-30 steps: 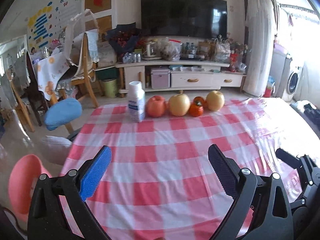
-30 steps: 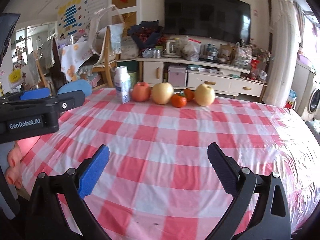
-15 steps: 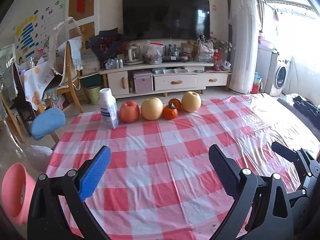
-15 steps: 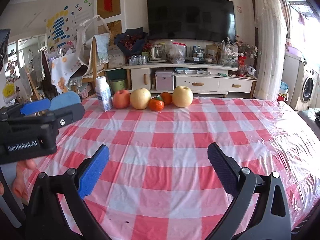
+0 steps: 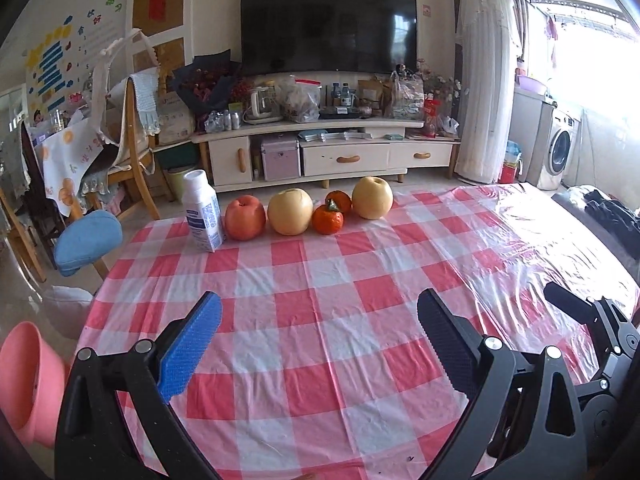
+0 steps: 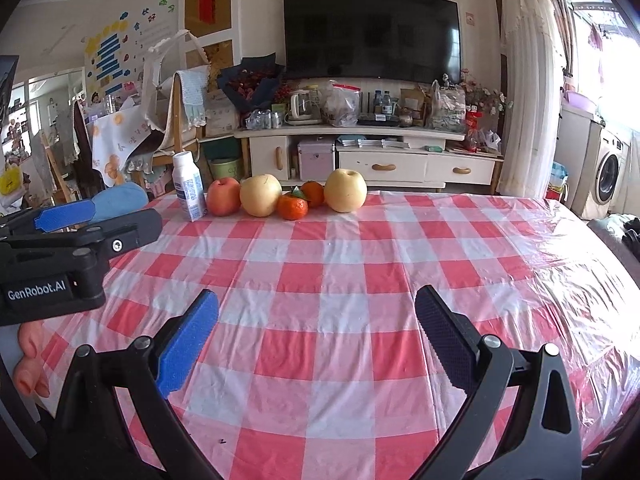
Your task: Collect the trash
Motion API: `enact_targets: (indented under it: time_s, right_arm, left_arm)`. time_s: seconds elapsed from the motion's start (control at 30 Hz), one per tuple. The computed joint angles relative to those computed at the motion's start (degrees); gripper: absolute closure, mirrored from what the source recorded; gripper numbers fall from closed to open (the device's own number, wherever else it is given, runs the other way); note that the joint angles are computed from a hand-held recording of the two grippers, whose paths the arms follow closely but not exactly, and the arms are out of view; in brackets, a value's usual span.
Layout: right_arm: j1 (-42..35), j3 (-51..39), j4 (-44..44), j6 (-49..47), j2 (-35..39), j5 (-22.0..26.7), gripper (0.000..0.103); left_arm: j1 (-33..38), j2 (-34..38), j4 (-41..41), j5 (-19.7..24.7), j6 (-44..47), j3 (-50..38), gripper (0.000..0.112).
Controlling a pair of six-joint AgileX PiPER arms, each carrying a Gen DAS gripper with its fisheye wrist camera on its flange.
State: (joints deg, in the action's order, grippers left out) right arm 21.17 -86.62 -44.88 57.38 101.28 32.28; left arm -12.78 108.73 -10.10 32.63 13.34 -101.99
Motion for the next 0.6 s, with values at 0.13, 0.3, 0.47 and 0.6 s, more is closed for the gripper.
enact_targets:
  time_s: [0.13, 0.3, 0.47, 0.6]
  right_arm:
    - [-0.1, -0.3, 0.3, -0.2, 0.4, 0.0, 0.004]
    - [0.4, -0.7, -0.5, -0.5, 0.9, 0.2, 0.004]
    - [0.6, -1.3, -0.4, -1.1, 1.6, 0.4, 0.004]
    - [0.6, -1.7, -0.1, -1.4, 2.1, 0.4, 0.004]
  left_arm:
    - [0.3, 0.2, 0.2, -0.1, -0.6, -0.2, 0.015]
    - [0.6, 0.6, 0.8, 0.1, -1.6, -0.7, 0.015]
    - [0.8, 0.7, 0.9, 0.0, -1.8, -0.9, 0.015]
    - [1.0, 0.8, 0.6, -0.1, -1.4, -0.9, 0.015]
